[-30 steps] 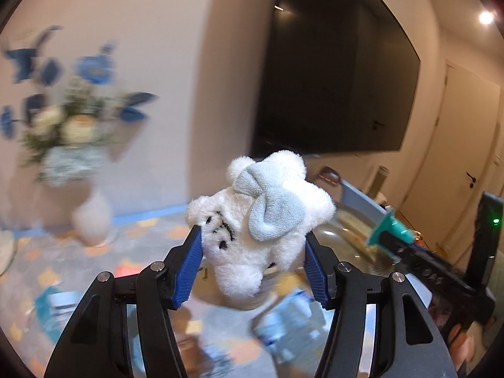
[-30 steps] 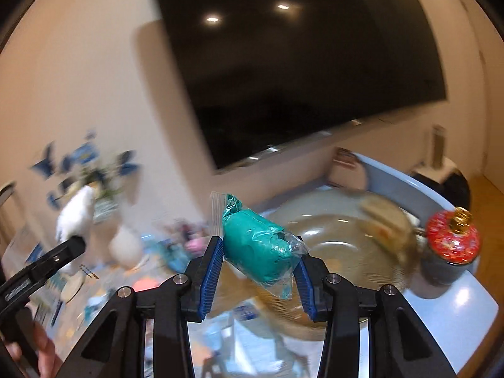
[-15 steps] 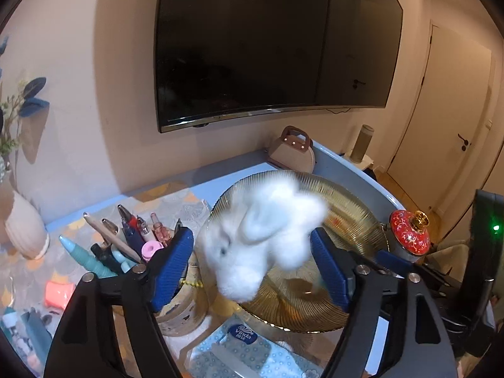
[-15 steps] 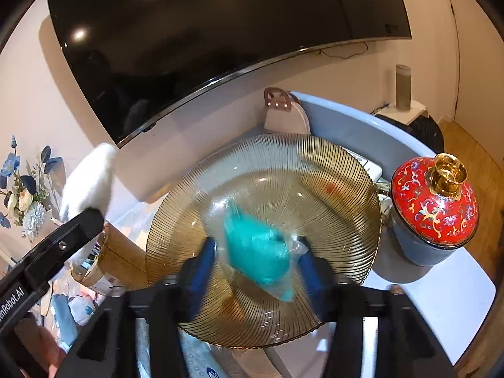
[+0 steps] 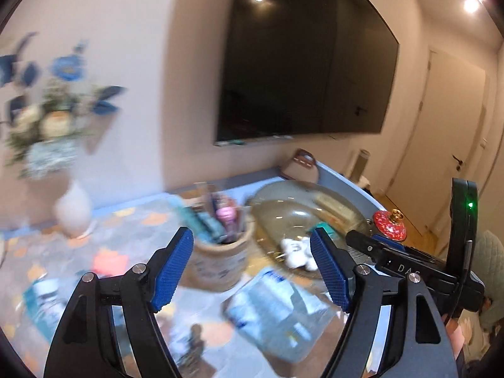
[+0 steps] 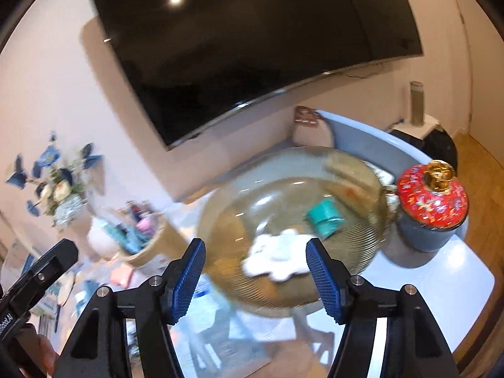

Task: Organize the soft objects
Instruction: 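Carry both items to the gold glass plate and open both tools, then move both open tools back over the cluttered table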

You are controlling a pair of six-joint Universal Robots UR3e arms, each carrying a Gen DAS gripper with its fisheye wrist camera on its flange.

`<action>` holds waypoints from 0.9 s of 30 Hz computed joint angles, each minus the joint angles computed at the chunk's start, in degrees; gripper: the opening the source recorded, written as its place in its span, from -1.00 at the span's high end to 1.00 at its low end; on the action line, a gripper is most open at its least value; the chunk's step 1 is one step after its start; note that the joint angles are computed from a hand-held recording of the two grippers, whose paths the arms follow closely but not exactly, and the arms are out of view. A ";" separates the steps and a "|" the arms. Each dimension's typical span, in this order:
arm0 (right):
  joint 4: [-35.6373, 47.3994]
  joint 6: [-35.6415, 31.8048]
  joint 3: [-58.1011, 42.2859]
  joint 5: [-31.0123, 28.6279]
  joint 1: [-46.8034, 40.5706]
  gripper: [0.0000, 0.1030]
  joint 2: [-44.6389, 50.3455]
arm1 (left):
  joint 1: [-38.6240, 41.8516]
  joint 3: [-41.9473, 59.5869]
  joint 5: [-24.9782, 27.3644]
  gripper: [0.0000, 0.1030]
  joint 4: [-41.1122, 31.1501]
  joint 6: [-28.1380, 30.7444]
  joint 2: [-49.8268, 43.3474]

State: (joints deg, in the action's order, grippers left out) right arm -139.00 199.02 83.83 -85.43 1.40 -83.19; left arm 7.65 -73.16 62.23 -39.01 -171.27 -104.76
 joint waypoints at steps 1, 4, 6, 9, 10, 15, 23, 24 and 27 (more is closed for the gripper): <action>-0.13 0.25 -0.31 -0.07 1.30 -0.25 -0.02 | 2.12 -3.60 -0.59 -0.46 0.64 0.41 3.25; -0.61 0.71 -1.85 -1.03 6.46 -0.26 0.67 | 9.40 -13.13 -3.17 -0.46 1.55 2.51 12.50; -0.76 0.25 -3.98 -2.17 10.63 -0.26 2.19 | 16.07 -19.00 -5.45 -0.46 0.64 4.79 18.84; -0.73 -0.66 -8.35 -4.86 17.67 -0.26 6.16 | 27.06 -25.25 -9.68 -0.46 -2.54 8.32 26.79; -0.63 -1.02 -10.20 -5.28 20.06 -0.26 7.99 | 32.93 -27.38 -12.72 -0.46 -5.35 10.68 30.00; 2.62 -2.13 -21.19 -3.70 28.31 -0.26 18.64 | 53.48 -30.68 -21.57 -0.51 -21.30 23.30 36.42; -4.16 -3.04 -24.55 0.13 35.68 -0.26 31.10 | 63.26 -39.11 -18.42 -0.59 -29.61 36.74 32.84; -6.19 -3.14 -23.54 0.49 36.05 -0.26 31.71 | 62.63 -40.48 -17.17 -0.59 -28.62 37.40 31.77; -10.41 -3.18 -20.70 -1.64 37.51 -0.26 32.98 | 58.27 -44.84 -13.17 -0.59 -21.47 37.18 27.55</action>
